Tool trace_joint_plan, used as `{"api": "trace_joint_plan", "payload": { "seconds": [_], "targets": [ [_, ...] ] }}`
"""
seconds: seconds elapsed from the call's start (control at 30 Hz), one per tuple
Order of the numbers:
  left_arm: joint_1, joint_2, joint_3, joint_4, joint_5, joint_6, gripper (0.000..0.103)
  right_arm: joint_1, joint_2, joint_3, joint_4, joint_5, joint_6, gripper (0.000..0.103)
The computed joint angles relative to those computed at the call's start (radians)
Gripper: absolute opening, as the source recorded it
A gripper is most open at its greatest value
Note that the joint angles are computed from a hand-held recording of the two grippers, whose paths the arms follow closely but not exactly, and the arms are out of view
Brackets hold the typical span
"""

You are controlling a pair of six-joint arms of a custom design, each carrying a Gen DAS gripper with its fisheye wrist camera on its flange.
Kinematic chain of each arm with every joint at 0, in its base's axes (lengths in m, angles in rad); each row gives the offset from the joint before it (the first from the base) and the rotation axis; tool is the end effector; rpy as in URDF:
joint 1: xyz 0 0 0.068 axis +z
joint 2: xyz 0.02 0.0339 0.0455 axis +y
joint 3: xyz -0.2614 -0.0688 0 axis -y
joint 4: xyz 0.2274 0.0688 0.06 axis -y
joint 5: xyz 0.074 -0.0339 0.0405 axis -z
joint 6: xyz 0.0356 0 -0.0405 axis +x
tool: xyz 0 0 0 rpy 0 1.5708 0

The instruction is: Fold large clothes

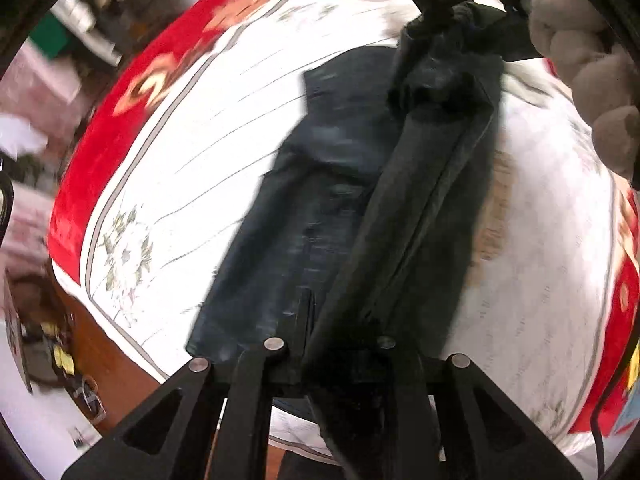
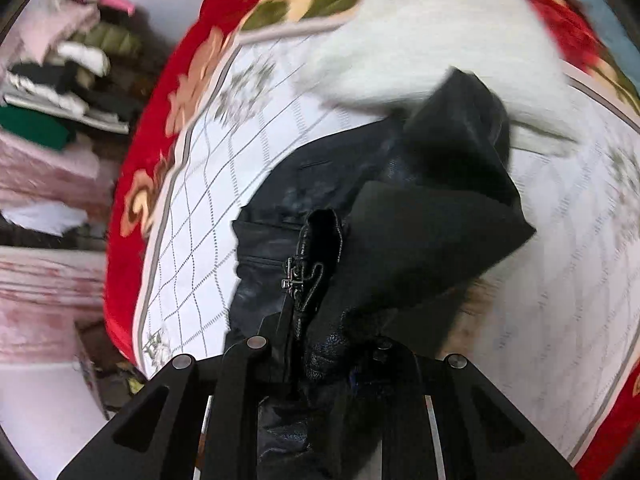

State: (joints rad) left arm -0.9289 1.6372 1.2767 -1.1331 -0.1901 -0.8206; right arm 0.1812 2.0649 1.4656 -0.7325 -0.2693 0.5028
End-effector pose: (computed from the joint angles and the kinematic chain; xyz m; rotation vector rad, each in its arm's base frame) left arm 0.1728 -0.2200 0.2416 0.1486 2.9413 0.0928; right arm 0.3831 0.0798 0.1597 0.4273 2.9359 0.4980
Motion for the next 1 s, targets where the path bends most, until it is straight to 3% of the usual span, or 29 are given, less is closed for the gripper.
{"api": "trace_joint_plan", "payload": {
  "seconds": [0.13, 0.17, 0.2, 0.23, 0.27, 0.3, 0.33, 0.47, 0.53, 0.6, 0.63, 0.7, 0.77, 0.83, 0.9, 0.97, 1.0],
  "targets": [
    [0.222, -0.076, -0.209, 0.165, 0.150, 0.114, 0.020, 0.111, 0.324, 0.357, -0.142, 0.035, 0.040, 0.024],
    [0.264, -0.094, -0.252, 0.200, 0.177, 0.134, 0.025, 0.123, 0.396, 0.446, -0.185, 0.026, 0.040, 0.035],
    [0.314, -0.120, -0.299, 0.237, 0.209, 0.169, 0.035, 0.129, 0.465, 0.528, -0.208, -0.014, 0.055, 0.057],
    [0.342, -0.134, -0.314, 0.243, 0.221, 0.186, 0.048, 0.130, 0.486, 0.560, -0.206, -0.054, 0.066, 0.067],
    [0.368, -0.153, -0.324, 0.238, 0.216, 0.191, 0.060, 0.126, 0.473, 0.541, -0.163, -0.110, 0.074, 0.075],
    [0.400, -0.180, -0.333, 0.228, 0.206, 0.195, 0.086, 0.121, 0.437, 0.495, -0.114, -0.141, 0.070, 0.081],
    [0.421, -0.194, -0.334, 0.221, 0.206, 0.203, 0.091, 0.116, 0.410, 0.466, -0.097, -0.152, 0.061, 0.082],
    [0.475, -0.233, -0.321, 0.180, 0.187, 0.222, 0.091, 0.035, 0.190, 0.146, 0.078, -0.230, 0.093, 0.080],
    [0.477, -0.207, -0.302, 0.180, 0.165, 0.238, 0.091, -0.005, 0.118, 0.029, 0.131, -0.246, 0.112, 0.072],
    [0.456, -0.162, -0.298, 0.197, 0.148, 0.238, 0.091, -0.021, 0.130, 0.003, 0.144, -0.255, 0.104, 0.033],
    [0.454, -0.141, -0.294, 0.209, 0.139, 0.240, 0.091, -0.016, 0.160, 0.018, 0.147, -0.258, 0.108, 0.030],
    [0.431, -0.089, -0.301, 0.250, 0.107, 0.238, 0.091, 0.021, 0.283, 0.109, 0.171, -0.249, 0.096, 0.030],
    [0.438, -0.029, -0.280, 0.259, 0.092, 0.274, 0.091, 0.056, 0.441, 0.296, 0.071, -0.199, 0.014, 0.030],
    [0.423, 0.009, -0.255, 0.271, 0.080, 0.285, 0.091, 0.040, 0.467, 0.365, 0.009, -0.239, -0.006, 0.031],
    [0.405, 0.019, -0.227, 0.278, 0.064, 0.283, 0.091, -0.019, 0.364, 0.251, 0.046, -0.332, -0.045, 0.054],
    [0.389, 0.039, -0.192, 0.275, 0.055, 0.275, 0.091, -0.083, 0.202, 0.058, 0.138, -0.274, -0.043, 0.072],
    [0.380, 0.047, -0.173, 0.273, 0.054, 0.266, 0.091, -0.133, 0.112, -0.048, 0.176, -0.216, -0.049, 0.076]
  ]
}}
